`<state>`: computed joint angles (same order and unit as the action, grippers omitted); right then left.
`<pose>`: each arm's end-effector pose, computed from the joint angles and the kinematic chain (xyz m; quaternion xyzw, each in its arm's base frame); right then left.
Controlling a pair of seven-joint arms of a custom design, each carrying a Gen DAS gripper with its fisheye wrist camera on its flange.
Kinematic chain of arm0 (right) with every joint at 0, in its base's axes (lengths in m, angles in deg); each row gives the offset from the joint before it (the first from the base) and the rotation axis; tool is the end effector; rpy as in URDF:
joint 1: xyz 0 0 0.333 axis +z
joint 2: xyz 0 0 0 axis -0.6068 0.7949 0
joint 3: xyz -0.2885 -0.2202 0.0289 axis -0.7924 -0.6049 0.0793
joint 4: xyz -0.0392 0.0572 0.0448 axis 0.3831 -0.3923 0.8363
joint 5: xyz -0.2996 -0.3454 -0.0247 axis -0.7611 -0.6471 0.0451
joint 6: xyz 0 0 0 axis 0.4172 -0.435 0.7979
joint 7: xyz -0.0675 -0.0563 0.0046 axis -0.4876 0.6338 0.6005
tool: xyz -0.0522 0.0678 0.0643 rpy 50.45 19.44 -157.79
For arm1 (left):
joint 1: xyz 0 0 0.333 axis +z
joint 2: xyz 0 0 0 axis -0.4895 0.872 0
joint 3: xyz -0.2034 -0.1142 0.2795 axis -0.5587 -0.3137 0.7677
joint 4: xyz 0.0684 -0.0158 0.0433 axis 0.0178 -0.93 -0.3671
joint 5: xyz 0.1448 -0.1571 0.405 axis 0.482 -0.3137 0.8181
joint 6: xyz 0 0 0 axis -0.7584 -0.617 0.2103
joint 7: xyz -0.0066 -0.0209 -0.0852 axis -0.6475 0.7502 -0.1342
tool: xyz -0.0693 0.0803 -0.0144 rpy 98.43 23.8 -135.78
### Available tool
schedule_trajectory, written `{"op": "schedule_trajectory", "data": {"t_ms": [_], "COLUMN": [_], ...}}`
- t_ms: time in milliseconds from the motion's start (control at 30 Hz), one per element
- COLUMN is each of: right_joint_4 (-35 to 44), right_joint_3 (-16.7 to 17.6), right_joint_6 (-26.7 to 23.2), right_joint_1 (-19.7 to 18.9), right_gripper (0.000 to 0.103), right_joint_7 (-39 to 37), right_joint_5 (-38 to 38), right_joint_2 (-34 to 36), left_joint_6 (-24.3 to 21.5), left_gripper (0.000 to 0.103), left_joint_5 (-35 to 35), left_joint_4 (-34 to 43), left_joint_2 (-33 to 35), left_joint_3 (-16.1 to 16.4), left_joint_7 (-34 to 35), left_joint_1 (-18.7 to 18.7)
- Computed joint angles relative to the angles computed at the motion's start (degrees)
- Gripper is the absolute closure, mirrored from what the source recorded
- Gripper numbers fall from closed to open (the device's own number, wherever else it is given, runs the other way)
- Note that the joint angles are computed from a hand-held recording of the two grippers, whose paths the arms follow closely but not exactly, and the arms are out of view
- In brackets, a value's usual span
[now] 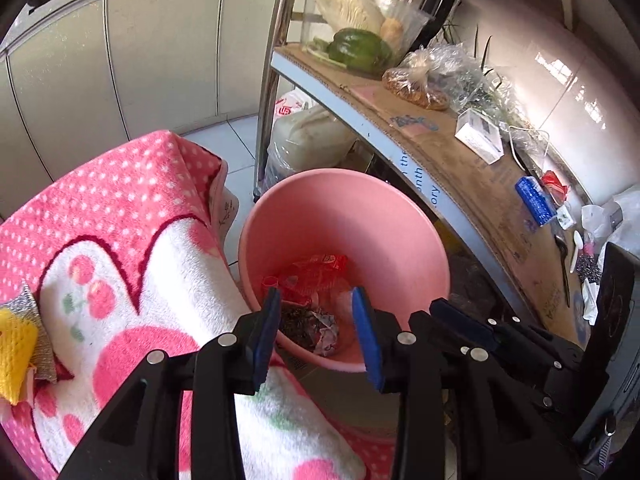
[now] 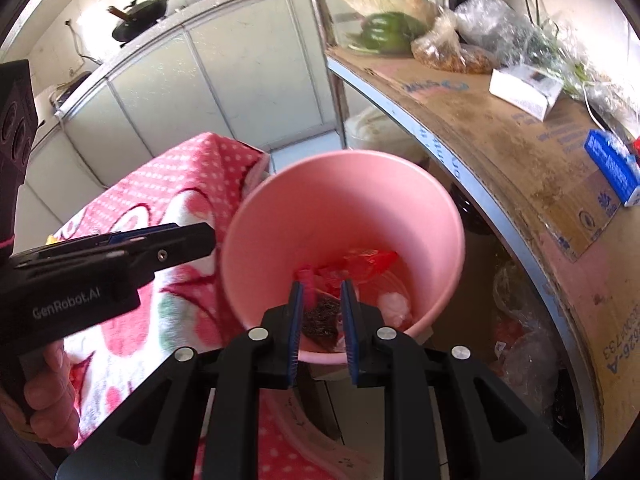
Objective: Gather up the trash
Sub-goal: 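Move both tools back over the remaining trash on the blanket, then grasp the yellow foam net with the right tool while the left grasps the white tissue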
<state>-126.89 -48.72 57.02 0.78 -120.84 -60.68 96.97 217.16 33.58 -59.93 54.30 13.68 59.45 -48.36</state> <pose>0.4285 0.4665 0.3230 -0.5207 0.7832 -0.1988 0.2756 0.5296 -0.3992 0.3476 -0.4338 0.8496 -0.2982 0.0317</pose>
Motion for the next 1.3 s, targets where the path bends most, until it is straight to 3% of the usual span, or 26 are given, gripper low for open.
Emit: {"op": "schedule_trajectory", "data": {"t_ms": [233, 333, 500, 733, 900, 1133, 1300], "right_joint_4": [1.9, 3.6, 7.1, 12.3, 15.2, 20.1, 23.5], "right_joint_3": [0.9, 1.2, 1.0, 0.1, -1.6, -3.0, -3.2], "right_joint_6": [0.8, 2.2, 5.2, 8.3, 12.2, 13.8, 14.8], "right_joint_1": [1.4, 1.9, 2.9, 5.4, 7.3, 9.4, 9.7], "right_gripper": [0.083, 0.083, 0.083, 0.082, 0.071, 0.069, 0.069], "right_joint_7": [0.5, -1.0, -4.8, -13.2, -15.8, -23.0, -29.6], "right_joint_5": [-3.7, -3.9, -2.6, 2.1, 3.7, 9.3, 15.0], "right_joint_2": [-0.3, 0.6, 3.1, 7.1, 9.5, 13.4, 16.2], "left_joint_6": [3.0, 3.0, 1.0, 0.8, 1.2, 1.9, 2.8], "left_gripper": [0.061, 0.061, 0.061, 0.061, 0.061, 0.061, 0.061], "left_joint_5": [-8.1, -13.7, -16.3, -25.1, -27.2, -25.7, -21.5], "left_joint_4": [-5.9, -8.3, -11.4, -16.4, -20.3, -24.3, -24.7], "left_joint_2": [-6.7, -10.0, -14.3, -20.4, -24.0, -26.0, -23.2], "left_joint_3": [-2.5, -1.8, 2.1, 8.2, 12.1, 16.5, 16.9], "left_joint_7": [9.2, 14.7, 19.4, 29.2, 30.4, 29.0, 25.8], "left_joint_1": [2.6, 2.6, 0.9, -0.5, 0.8, 4.5, 7.7]}}
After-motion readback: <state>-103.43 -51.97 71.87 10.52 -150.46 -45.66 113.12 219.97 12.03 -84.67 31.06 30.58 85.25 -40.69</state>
